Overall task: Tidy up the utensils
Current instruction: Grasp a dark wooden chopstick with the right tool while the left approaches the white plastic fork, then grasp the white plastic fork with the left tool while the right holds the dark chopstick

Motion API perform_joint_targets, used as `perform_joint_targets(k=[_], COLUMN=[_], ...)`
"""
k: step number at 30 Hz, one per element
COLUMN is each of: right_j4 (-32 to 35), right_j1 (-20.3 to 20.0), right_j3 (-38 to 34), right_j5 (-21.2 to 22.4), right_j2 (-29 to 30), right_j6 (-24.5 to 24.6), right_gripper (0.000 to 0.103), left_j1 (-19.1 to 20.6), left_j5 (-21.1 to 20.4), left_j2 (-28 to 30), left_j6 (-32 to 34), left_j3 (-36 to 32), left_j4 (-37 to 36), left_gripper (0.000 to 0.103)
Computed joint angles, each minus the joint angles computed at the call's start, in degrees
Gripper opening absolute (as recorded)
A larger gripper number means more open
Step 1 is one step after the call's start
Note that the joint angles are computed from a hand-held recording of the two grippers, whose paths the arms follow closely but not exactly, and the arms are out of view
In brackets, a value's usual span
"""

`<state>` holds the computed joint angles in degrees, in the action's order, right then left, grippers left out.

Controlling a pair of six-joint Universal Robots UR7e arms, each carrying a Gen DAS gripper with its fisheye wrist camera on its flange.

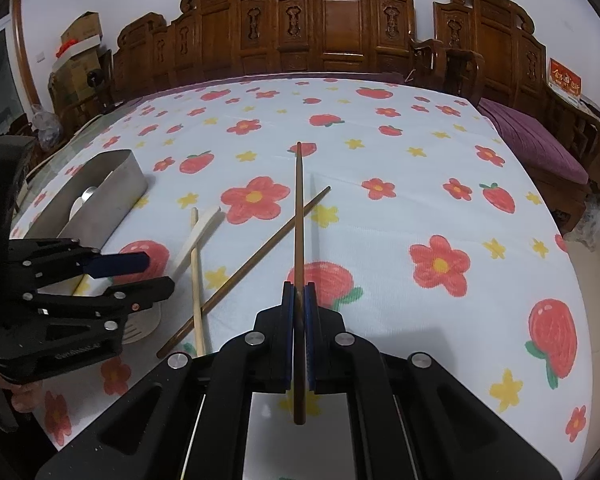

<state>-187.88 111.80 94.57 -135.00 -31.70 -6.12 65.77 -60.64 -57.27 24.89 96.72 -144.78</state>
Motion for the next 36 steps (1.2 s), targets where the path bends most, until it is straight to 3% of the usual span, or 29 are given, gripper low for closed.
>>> perform_joint_targets(k=[3,9,36], right_j4=[0.0,0.62,0.0], right_j1=[0.05,0.18,4.09], right_j3=[-0.15,-0.53,-2.15], right_j5=[0.04,-0.07,2.45], right_j2=[0.1,0.42,2.01], right_j6=[0.02,-0.11,-0.85], right_gripper=[0.006,0.006,0.006], left_j1=[-0.09,0.25,0.52], left_j5=[0.16,0.62,0.17], left_j2=[0.35,0.44,-6.02], left_j6=[-0.18,-0.76,0.92], left_j3=[-0.11,-0.27,-1.64], left_j4=[0.55,0.48,0.43], left_gripper=[0.028,0.006,0.005])
